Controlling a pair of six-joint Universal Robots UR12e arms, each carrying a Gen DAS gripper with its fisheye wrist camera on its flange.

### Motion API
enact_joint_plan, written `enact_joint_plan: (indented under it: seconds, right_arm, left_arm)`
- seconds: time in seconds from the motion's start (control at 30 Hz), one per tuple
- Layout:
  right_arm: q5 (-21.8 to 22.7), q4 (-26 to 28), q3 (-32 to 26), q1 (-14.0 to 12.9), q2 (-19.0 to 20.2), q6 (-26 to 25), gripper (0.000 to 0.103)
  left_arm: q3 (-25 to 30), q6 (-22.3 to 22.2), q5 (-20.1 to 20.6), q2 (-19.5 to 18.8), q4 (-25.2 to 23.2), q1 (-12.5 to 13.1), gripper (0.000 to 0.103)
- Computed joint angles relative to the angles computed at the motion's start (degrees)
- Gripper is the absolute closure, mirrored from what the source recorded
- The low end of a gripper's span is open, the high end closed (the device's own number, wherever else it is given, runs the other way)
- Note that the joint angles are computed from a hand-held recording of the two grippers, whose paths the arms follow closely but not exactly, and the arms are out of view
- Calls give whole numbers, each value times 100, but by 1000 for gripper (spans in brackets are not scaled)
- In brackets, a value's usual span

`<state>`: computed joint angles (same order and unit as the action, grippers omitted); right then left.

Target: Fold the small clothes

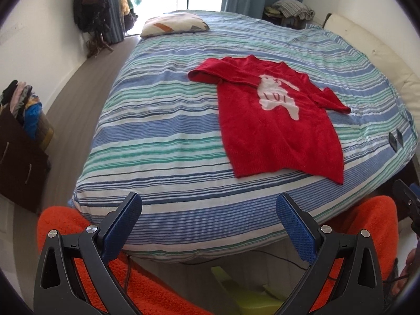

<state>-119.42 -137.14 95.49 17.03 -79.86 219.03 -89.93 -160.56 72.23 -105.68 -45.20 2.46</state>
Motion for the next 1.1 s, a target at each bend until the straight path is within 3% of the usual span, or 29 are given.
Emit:
enact_joint_plan:
  seconds: [0.1, 0.17, 0.27, 0.33, 0.4, 0.43, 0.47, 0.53, 0.57, 0.6, 0.63, 0.67, 0.77, 0.9, 1.0, 1.1]
  right_arm:
    - [228, -274, 109, -147, -18, -70, 0]
    - [444, -790, 281, -280, -41, -224, 0]
    - [1688, -2140, 774, -764, -57, -551, 0]
    - [2323, -2330, 956, -1101, 16, -466, 0]
    - [3041, -2487, 1102, -1416, 147, -304, 0]
    - [3438, -2565, 1170, -1563, 220, -171, 1]
    - [3827, -2658, 1231, -1690, 302, -20, 7]
    - [4346, -2855, 1288, -1831, 494, 226, 20]
    - [4515, -2977, 1293, -1867, 583, 225, 22]
    - [4530, -3065, 1275, -1862, 647, 157, 27]
    - [4563, -3077, 1235, -1861, 687, 35, 55]
    - [4594, -2959, 1185, -1873, 692, -75, 95]
    - [4162, -2541, 1099, -1812, 476, -308, 95]
    - [3496, -1786, 1037, -1705, 146, -413, 95]
    - [3387, -1020, 883, -1637, 344, -517, 95]
    - [3112, -1111, 954, -1562, 492, -501, 96]
  left_arm:
    - [101, 267, -94, -136, 24, -109, 1]
    - [271, 374, -207, -335, -14, -178, 1]
    - [786, 422, -482, -861, -556, -232, 1]
    - [1088, 338, -456, -1216, -838, -267, 2]
    - [1365, 259, -349, -1496, -1228, -309, 8]
    - [1462, 246, -412, -1594, -1438, -314, 17]
    - [1506, 217, -381, -1654, -1496, -337, 21]
    - [1401, 246, -310, -1640, -1177, -400, 23]
    - [1372, 313, -307, -1637, -1070, -429, 42]
    - [1383, 355, -314, -1642, -1083, -459, 57]
    - [1408, 319, -359, -1651, -1127, -475, 98]
    - [1477, 213, -403, -1679, -1250, -473, 98]
    - [1526, -73, -380, -1614, -1244, -385, 100]
    - [1417, -46, -248, -1464, -1011, -259, 101]
    - [1347, 229, 360, -1519, -885, -396, 102]
    - [1080, 444, 767, -1537, -368, -489, 102]
